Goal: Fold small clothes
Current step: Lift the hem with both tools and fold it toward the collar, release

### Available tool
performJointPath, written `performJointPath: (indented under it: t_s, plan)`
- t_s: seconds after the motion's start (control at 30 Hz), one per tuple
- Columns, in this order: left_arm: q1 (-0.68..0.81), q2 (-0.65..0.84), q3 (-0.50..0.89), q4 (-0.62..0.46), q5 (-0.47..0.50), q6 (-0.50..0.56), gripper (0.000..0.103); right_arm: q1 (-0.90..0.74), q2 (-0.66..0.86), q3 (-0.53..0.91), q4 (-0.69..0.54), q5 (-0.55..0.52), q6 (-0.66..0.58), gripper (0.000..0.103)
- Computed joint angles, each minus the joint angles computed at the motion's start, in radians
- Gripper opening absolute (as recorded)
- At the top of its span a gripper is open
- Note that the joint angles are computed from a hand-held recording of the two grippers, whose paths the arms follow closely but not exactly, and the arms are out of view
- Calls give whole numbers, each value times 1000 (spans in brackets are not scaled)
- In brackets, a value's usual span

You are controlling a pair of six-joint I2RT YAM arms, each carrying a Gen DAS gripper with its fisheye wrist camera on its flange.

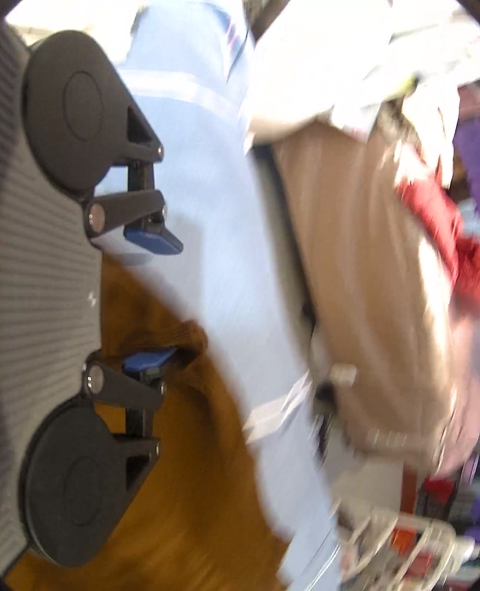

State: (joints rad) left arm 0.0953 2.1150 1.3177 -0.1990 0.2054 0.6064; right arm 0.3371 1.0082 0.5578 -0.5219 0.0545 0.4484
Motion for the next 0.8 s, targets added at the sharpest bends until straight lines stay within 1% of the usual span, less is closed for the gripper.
performJointPath:
  t_s: [0.03,0.1,0.13,0.17,0.2,0.23,0.27,0.3,0.37,0.4,0.43,0.47,0.5,0.57,0.63,0.7,0.73,0.77,0.8]
  plan:
    - [16,-5,12,4,10,-31,66,-4,2,2,-1,1,-3,54]
    - [63,-7,52,-47,101,-73,72,-14,6,2,-5,4,-12,55]
    - [80,-11,65,-92,143,-68,73,-17,9,0,-5,7,-15,59]
    - [90,-7,76,-136,162,-43,74,-23,13,-4,-1,7,-16,66]
    - [87,-4,71,-165,151,-9,75,-29,18,-13,9,6,-11,70]
    - [81,4,62,-186,115,29,75,-38,29,-20,19,2,-2,78]
    - [77,3,35,-180,77,51,75,-43,43,-24,28,1,9,78]
    - [79,-4,-16,-144,48,57,75,-40,51,-26,35,5,18,78]
    - [85,-49,-95,-86,16,38,75,-14,42,-16,25,41,27,78]
    - [101,-89,-137,-66,18,36,83,-1,23,-7,8,55,33,79]
    - [108,-136,-176,-58,22,31,100,1,-11,-1,-10,53,34,84]
    - [116,-196,-227,-54,29,31,103,0,-51,5,-38,48,35,96]
    - [133,-266,-274,-67,57,48,103,5,-94,21,-85,57,38,102]
    - [160,-385,-331,-150,152,109,103,3,-181,53,-189,72,40,103]
    - [162,-521,-424,-209,201,146,103,-33,-270,93,-303,41,35,103]
    - [125,-627,-504,-261,197,170,103,-82,-338,138,-420,-1,22,103]
    - [92,-679,-553,-268,173,164,103,-97,-357,165,-479,-7,22,103]
    - [73,-772,-638,-277,153,162,103,-96,-368,193,-536,2,38,103]
    - [32,-826,-685,-273,119,132,103,-82,-389,216,-592,15,70,103]
